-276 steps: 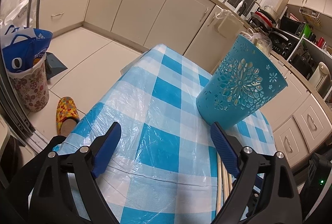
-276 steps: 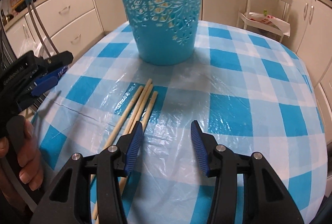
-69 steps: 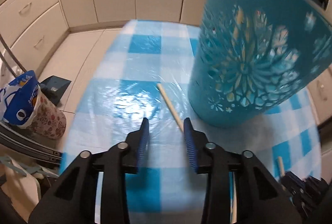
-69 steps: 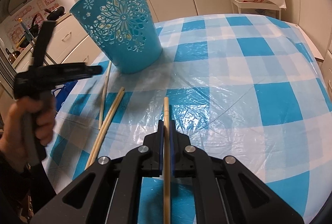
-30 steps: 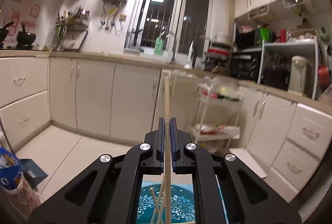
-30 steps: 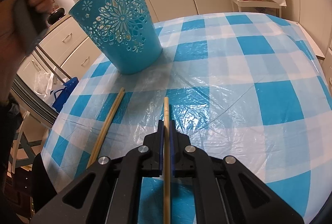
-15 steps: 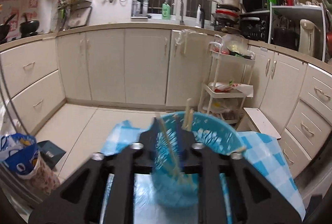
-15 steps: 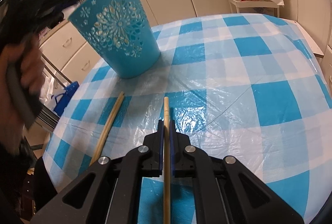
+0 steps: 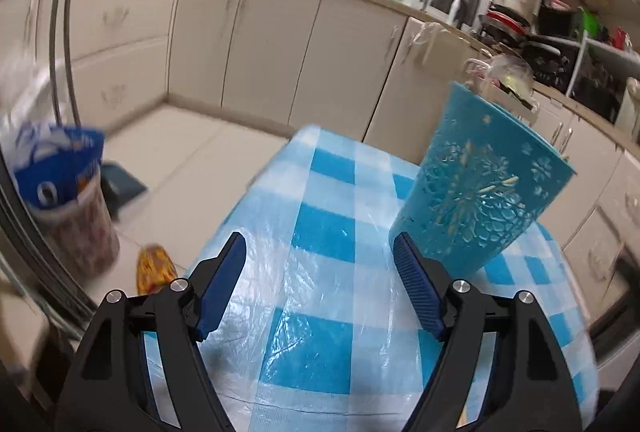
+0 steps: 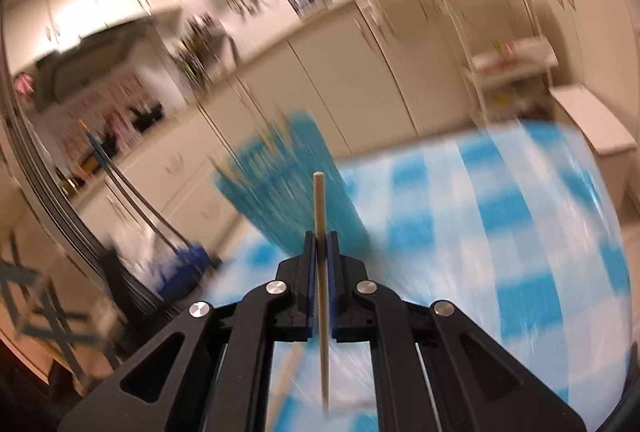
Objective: Organize utensils
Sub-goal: 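Raise the right gripper's chopstick over the blue cup and open to drop it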
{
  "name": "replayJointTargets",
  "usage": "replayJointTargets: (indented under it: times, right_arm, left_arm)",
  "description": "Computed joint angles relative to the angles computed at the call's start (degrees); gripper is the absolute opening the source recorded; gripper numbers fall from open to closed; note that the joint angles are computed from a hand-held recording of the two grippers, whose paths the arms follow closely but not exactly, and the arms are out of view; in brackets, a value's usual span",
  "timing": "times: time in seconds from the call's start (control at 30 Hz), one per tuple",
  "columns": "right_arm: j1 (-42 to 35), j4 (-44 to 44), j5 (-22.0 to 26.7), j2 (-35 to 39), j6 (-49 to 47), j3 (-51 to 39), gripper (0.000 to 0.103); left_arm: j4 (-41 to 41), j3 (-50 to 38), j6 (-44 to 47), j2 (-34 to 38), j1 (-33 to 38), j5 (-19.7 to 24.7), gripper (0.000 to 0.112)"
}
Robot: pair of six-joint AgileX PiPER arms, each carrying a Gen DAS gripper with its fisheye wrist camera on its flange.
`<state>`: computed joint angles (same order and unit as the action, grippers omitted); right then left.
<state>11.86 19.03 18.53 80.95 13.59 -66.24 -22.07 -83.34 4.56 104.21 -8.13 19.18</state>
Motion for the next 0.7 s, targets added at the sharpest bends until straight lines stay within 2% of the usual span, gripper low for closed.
replayJointTargets:
  times: [0.13, 0.23, 0.37, 0.4, 0.43, 0.5, 0.53, 0.57, 0.63, 0.7]
  right_arm:
    - [-1.26, 6.93, 0.99, 5.51, -6.65, -13.94, 0.006]
    - [-1.68, 8.04, 3.07, 11.29, -7.49, -25.42, 0.006]
    - [-1.65, 2.37, 6.39, 17.49, -3.07, -36.94, 0.006]
    - [-1.81, 1.33, 8.22, 18.47, -2.38, -38.85, 0.006]
    - [-2.20, 0.36, 12.15, 19.86, -1.83, -41.39, 0.006]
    - [-2.13, -2.34, 17.11, 19.40, -0.21, -40.65, 0.011]
    - [-1.63, -5.01, 19.16, 18.69, 1.52, -39.23, 0.033]
    - [-0.40, -9.97, 21.80, 17.51, 4.64, -36.47, 0.048]
    - [1.71, -14.09, 23.91, 15.43, 6.60, -29.11, 0.048]
    - [4.19, -17.05, 28.85, 16.71, 8.69, -24.35, 0.048]
  left_arm:
    - [-8.52, 0.57, 6.21, 0.67, 1.26, -0.40, 0.078]
    - [-16.34, 0.44, 11.84, 1.59, 2.73, 0.64, 0.079]
    - [-22.42, 0.79, 15.19, 2.35, 4.34, 1.71, 0.079]
    - [-23.67, 0.88, 16.12, 2.47, 4.58, 1.81, 0.079]
    - [-24.28, 0.81, 16.56, 2.58, 4.67, 1.89, 0.079]
    - [-25.00, 0.81, 17.16, 2.67, 4.70, 2.08, 0.079]
    - [-24.99, 0.55, 17.03, 2.91, 4.72, 2.38, 0.079]
    - [-24.89, 0.48, 16.80, 2.97, 4.73, 2.57, 0.079]
    - [-25.33, 0.17, 16.98, 3.23, 4.91, 3.05, 0.079]
    - [-25.80, 0.10, 17.36, 3.32, 4.96, 3.26, 0.079]
